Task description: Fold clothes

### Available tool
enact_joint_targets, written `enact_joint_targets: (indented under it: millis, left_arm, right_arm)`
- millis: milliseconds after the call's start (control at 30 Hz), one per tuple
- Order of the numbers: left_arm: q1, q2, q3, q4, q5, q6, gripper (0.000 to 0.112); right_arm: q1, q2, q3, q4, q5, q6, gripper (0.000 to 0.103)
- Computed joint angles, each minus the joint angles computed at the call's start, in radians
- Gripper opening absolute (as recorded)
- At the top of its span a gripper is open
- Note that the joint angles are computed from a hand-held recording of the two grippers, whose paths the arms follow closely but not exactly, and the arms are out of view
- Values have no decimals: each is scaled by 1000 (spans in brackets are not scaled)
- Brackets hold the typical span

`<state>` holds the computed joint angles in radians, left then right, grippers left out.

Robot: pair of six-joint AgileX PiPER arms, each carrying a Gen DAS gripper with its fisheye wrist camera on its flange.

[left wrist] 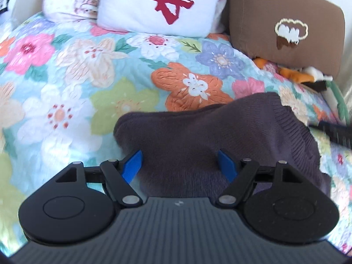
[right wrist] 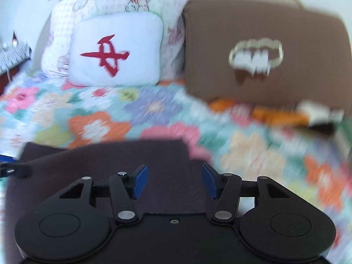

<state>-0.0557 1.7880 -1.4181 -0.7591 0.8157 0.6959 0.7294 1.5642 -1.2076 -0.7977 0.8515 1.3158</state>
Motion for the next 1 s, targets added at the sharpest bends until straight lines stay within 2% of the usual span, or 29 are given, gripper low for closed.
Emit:
enact_joint_targets:
  millis: [100,133,200,300,367,500,600,767,867,900,967,1000]
  left_arm:
    - [55,-70,110,-135,102,146,80]
    - [72,-91,144,-166,139,184,82]
    - [53,-108,176,-120,155,174,82]
    - [6,-116,222,-40,117,115,94]
    - [18,-79,224,-68,153,63,95]
    - [81,-17,208,-132,254,-26,95]
    - [106,-83,248,-140,228,56,93]
    - [154,-217,312,-142,191,294,92]
    - [199,-284,324,-86,212,306,92]
    - [212,-300,315,-48,227,278,92]
    - [210,-303,254,130,262,137,94]
    - [199,-294,228,230,274,72,94]
  right_arm:
    - [69,-73,140,188,-161,43,59]
    - [103,-62,153,202,-167,51,59]
    - [198,-4,133,169,-96,94,59]
    - [272,87,52,162,25,-22,59]
    - [269,112,31,183,42,-62,59]
    - [266,72,62,189,34,-14,59]
    - [326,-3,101,127,65,106,59]
    - [441,-92,201,-15,57,347,59]
    - [467,-73,186,20,49,258,60]
    - [486,-63,171,38,70,224,60]
    - [515,-58,146,73,97,178,60]
    - [518,-78,151,98,67,166,60]
